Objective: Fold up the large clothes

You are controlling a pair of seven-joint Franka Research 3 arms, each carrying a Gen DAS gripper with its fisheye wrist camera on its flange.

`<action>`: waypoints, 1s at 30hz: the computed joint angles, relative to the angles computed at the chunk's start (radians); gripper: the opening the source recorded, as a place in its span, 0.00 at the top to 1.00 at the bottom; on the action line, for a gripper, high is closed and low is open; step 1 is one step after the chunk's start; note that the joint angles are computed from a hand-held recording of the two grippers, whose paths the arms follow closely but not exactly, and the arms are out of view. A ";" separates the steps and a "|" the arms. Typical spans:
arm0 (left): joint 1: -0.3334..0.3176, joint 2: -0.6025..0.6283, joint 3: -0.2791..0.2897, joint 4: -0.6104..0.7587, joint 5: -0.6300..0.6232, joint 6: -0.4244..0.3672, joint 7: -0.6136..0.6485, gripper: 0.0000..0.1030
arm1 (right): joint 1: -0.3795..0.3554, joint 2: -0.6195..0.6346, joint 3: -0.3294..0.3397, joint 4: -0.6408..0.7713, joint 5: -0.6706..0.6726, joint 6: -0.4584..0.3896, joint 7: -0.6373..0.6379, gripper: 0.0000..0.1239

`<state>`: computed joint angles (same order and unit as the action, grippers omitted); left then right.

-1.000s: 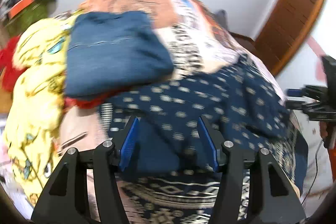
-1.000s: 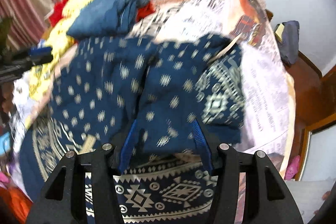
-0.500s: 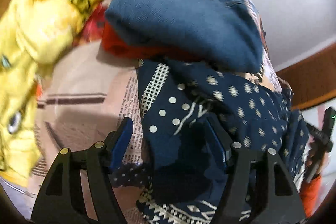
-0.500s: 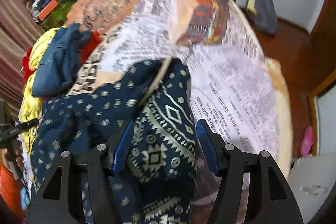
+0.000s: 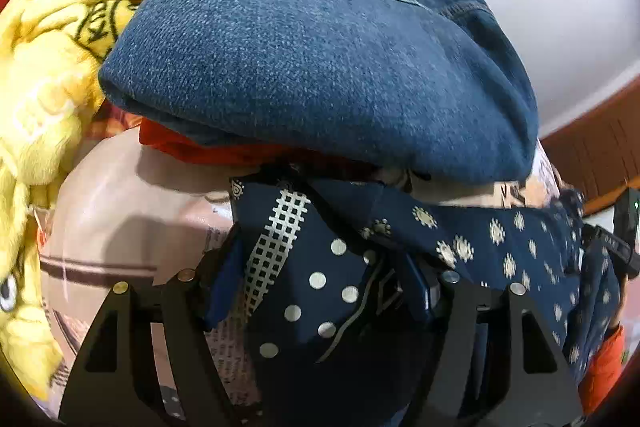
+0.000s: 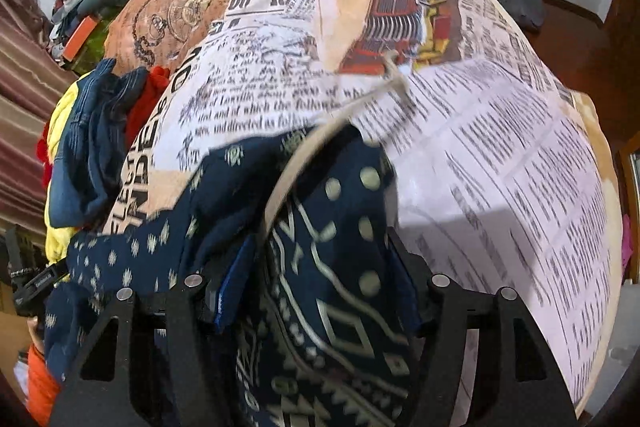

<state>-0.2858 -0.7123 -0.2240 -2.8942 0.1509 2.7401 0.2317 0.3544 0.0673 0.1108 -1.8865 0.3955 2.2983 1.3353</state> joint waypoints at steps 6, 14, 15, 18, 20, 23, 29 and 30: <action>-0.005 0.035 -0.030 0.055 0.027 -0.045 -0.011 0.69 | 0.008 0.001 0.009 -0.006 0.012 0.031 -0.059 0.76; -0.006 -0.041 -0.111 0.148 0.095 -0.246 -0.029 0.91 | 0.011 -0.112 0.003 -0.091 0.120 0.088 -0.135 0.91; -0.004 -0.064 -0.126 0.164 0.119 -0.277 -0.038 0.91 | 0.011 -0.132 -0.001 -0.099 0.147 0.087 -0.153 0.91; -0.015 -0.148 -0.125 0.178 0.158 -0.269 -0.067 0.92 | 0.016 -0.173 -0.009 -0.097 0.197 0.058 -0.198 0.91; -0.017 -0.183 -0.110 0.197 0.171 -0.263 -0.065 0.92 | 0.024 -0.203 -0.006 -0.104 0.204 0.066 -0.219 0.92; 0.007 -0.184 -0.095 0.264 0.205 -0.277 -0.016 0.92 | 0.039 -0.236 -0.002 -0.115 0.217 0.093 -0.242 0.92; 0.061 -0.097 -0.075 0.401 0.266 -0.281 0.109 0.93 | 0.057 -0.207 0.023 -0.079 0.152 0.215 -0.193 0.92; 0.077 -0.064 -0.075 0.435 0.281 -0.284 0.136 0.93 | 0.058 -0.192 0.024 -0.063 0.139 0.222 -0.179 0.92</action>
